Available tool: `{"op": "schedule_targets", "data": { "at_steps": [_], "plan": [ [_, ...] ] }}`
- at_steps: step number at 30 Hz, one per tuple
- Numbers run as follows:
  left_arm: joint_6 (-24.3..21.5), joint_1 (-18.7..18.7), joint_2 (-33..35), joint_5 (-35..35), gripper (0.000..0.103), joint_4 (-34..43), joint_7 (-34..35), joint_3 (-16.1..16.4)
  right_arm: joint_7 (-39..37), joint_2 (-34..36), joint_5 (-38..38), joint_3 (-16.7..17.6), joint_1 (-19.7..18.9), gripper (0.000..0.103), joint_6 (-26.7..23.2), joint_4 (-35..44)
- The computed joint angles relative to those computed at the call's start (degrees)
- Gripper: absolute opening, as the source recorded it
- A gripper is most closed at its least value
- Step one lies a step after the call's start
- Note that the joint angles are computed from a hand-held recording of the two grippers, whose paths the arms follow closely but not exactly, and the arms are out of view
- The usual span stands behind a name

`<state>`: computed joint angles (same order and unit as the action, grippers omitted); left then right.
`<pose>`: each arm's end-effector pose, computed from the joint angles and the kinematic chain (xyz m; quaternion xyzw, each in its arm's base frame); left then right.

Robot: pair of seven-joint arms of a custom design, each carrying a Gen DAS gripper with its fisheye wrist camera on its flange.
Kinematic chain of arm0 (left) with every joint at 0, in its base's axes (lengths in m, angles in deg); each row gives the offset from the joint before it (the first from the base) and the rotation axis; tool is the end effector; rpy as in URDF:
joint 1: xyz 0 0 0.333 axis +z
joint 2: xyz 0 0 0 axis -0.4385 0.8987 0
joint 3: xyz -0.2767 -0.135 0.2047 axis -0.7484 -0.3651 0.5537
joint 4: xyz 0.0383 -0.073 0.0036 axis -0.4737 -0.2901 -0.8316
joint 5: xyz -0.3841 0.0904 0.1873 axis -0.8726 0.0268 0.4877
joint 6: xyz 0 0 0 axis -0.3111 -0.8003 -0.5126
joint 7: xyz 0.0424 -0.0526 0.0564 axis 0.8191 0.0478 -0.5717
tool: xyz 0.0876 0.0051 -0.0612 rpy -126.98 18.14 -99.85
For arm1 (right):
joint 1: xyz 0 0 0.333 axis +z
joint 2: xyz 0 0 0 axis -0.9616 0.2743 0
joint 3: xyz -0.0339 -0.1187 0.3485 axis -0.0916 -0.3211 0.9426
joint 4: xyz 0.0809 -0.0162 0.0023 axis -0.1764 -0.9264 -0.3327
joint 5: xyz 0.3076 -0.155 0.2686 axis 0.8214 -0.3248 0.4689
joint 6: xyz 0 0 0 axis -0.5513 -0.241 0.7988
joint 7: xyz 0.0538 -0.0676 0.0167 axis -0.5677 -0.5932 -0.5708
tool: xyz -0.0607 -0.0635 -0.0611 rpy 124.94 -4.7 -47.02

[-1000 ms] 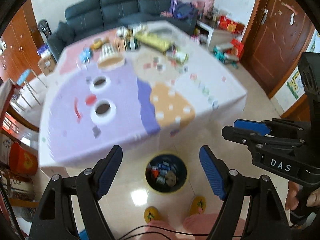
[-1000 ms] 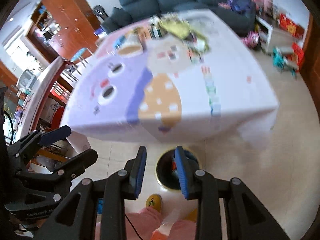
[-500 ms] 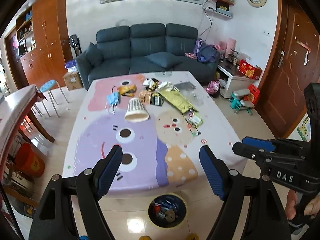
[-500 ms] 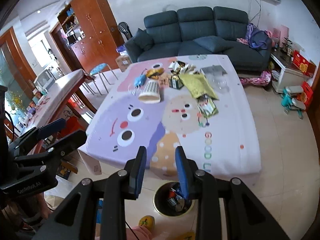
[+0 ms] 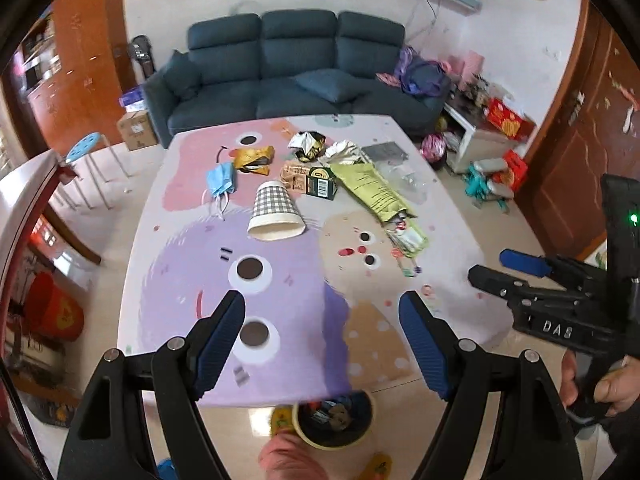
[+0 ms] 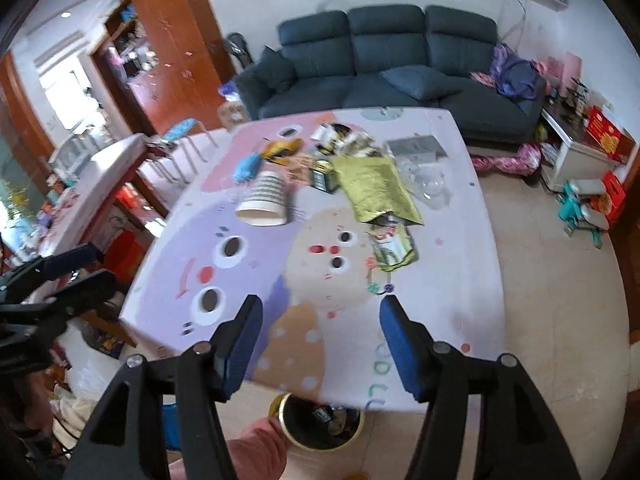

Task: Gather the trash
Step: 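Grasp the plaid paper cup with the left tool while the right tool grasps a small packet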

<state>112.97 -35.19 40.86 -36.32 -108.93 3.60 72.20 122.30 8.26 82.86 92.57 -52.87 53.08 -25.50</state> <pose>0.4362 -0.2313 0.9003 -0.5987 0.7384 -0.2605 0.1686 0.4701 0.2645 0.8545 -0.7015 0.6481 -0.1370 0.2628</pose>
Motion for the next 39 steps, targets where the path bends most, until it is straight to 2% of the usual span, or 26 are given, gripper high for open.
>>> {"op": "schedule_targets", "data": {
  "at_steps": [2,8,14,20,26,27,29,32,35,39],
  "plan": [
    [0.9,-0.1,2.7,-0.9,0.078,0.5,3.3,1.0,1.3,2.0,-0.8,-0.2,-0.6,0.064,-0.3,0.6],
    [-1.2,-0.1,12.1,-3.5,0.078,5.6,10.6,2.9,5.0,9.3,-2.0,-1.4,-2.0,0.064,-2.8,3.7],
    [-2.5,1.0,18.2,-8.4,0.078,9.4,14.7,4.7,4.5,16.5,-4.4,-2.1,-2.2,0.064,-5.8,8.2],
    [-7.8,3.3,24.9,-16.1,0.078,16.1,13.8,5.7,3.4,19.8,-4.2,-2.5,-2.1,0.064,-8.1,10.5],
    [-10.1,4.6,29.8,-18.5,0.078,21.5,11.3,5.6,3.2,20.6,-4.9,-2.7,-1.9,0.064,-7.7,11.3],
    [-10.4,4.8,30.3,-18.7,0.078,22.1,11.2,5.5,3.3,21.1,-5.3,-2.7,-1.7,0.062,-8.3,12.0],
    [-11.0,5.1,31.8,-19.2,0.078,23.7,10.7,5.4,2.8,21.5,-5.3,-2.6,-1.5,0.044,-8.8,12.8],
    [-12.6,5.5,34.2,-19.8,0.078,26.3,10.3,5.1,3.6,21.5,-4.8,-2.7,-1.3,0.034,-8.8,13.3],
    [-14.7,6.1,36.7,-21.1,0.078,28.8,9.7,4.6,5.3,21.2,-4.3,-2.6,-1.1,0.028,-8.6,13.2],
    [-17.1,6.5,39.5,-22.3,0.078,31.4,8.6,4.1,7.6,20.5,-2.8,-2.2,-0.8,0.024,-7.2,12.4]
  ]
}}
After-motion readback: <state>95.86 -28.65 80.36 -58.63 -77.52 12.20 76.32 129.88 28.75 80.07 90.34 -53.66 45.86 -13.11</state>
